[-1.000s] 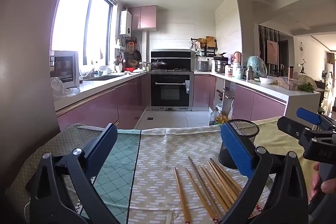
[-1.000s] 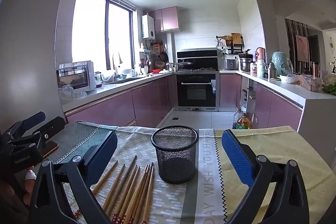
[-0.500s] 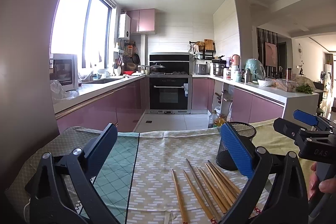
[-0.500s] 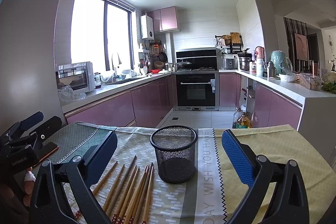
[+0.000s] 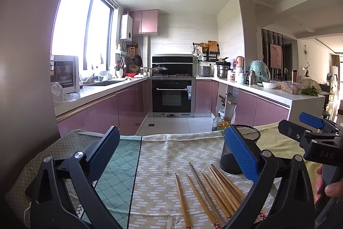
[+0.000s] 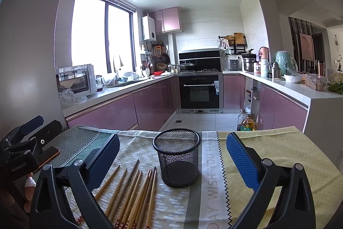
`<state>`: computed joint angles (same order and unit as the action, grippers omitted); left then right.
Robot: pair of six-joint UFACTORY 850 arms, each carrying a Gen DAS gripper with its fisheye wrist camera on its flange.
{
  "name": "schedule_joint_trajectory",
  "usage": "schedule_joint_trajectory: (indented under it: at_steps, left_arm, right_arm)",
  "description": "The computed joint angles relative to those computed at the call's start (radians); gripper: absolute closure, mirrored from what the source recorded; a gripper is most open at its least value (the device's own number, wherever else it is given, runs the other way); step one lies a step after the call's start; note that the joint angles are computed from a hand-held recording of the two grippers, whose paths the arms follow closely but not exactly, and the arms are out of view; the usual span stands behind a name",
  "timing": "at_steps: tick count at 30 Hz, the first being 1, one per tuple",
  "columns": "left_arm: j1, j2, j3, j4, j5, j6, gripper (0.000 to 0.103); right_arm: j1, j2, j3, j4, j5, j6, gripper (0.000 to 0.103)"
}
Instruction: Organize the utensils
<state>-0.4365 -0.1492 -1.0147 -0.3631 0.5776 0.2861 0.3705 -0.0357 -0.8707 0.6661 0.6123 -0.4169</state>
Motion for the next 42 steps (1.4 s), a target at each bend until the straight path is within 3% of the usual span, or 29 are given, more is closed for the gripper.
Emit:
schedule_joint_trajectory:
  at_steps: [42]
  left_arm:
    - [-0.005,0.005,0.008,-0.005,0.009,0.002,0.006]
  right_arm:
    - [0.001,-0.005,-0.003,-0.01,-0.005,0.018,0.007]
